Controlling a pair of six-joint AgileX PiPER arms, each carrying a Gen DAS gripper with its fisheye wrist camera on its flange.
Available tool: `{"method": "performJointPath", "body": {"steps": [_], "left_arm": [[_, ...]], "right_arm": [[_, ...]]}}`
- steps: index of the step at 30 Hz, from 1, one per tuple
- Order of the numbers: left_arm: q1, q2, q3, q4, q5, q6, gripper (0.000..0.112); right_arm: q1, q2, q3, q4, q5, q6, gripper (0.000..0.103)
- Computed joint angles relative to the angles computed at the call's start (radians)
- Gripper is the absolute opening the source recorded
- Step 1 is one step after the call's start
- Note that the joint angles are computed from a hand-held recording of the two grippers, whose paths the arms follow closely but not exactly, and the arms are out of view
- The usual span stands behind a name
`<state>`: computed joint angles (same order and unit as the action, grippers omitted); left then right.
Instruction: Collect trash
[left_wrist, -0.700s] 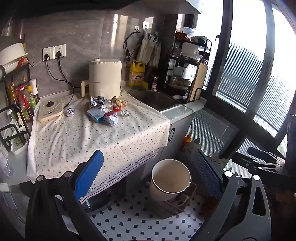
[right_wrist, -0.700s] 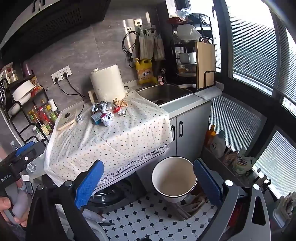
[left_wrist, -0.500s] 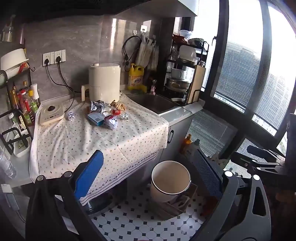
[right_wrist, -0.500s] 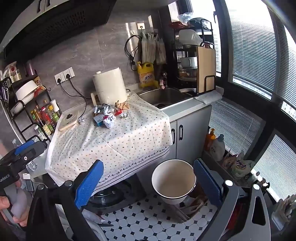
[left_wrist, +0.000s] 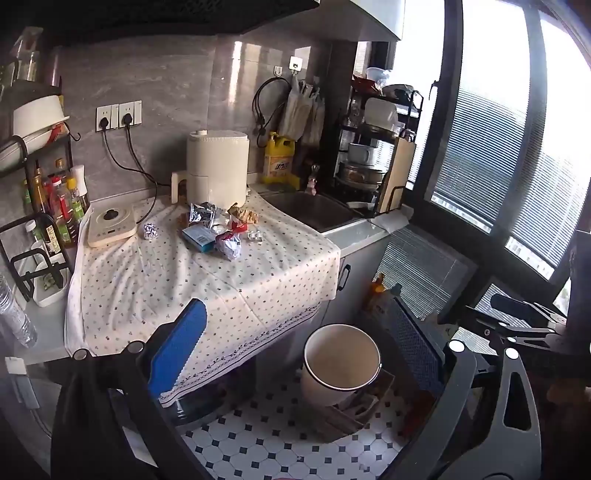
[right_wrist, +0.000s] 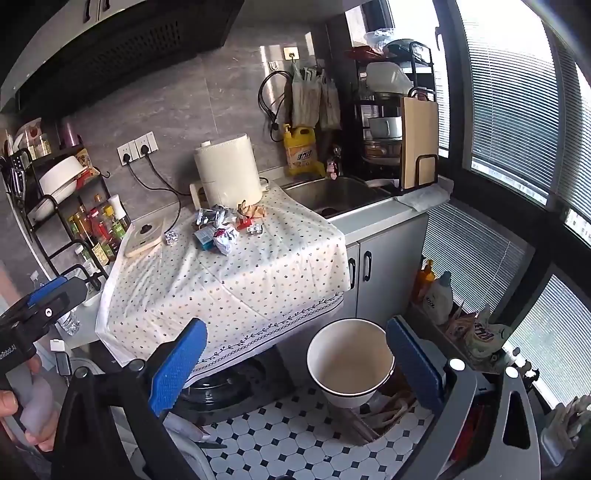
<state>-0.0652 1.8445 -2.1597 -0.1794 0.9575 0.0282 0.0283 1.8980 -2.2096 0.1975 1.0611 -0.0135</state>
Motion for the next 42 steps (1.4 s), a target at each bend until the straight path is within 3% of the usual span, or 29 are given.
{"method": "performJointPath", "body": {"steps": [25,34,42], "left_arm": [[0.046,-0.014,0.063,-0.056,-0.045,0.05,0.097],[0.056,0.03,0.001,-0.071,-0.022,0.058,0.097],[0.071,0.068,-0.044,-0.082,-0.009,0.071,0.097]], "right_arm": [[0.023,0.054,-0.071,-0.023,0.023,0.022,0.095],[0.024,0.054,-0.068,-0.025,0.017,0.02,0.095],[0.036,0.168,-0.266,-0.047,0.101,0.058,0.095]]}}
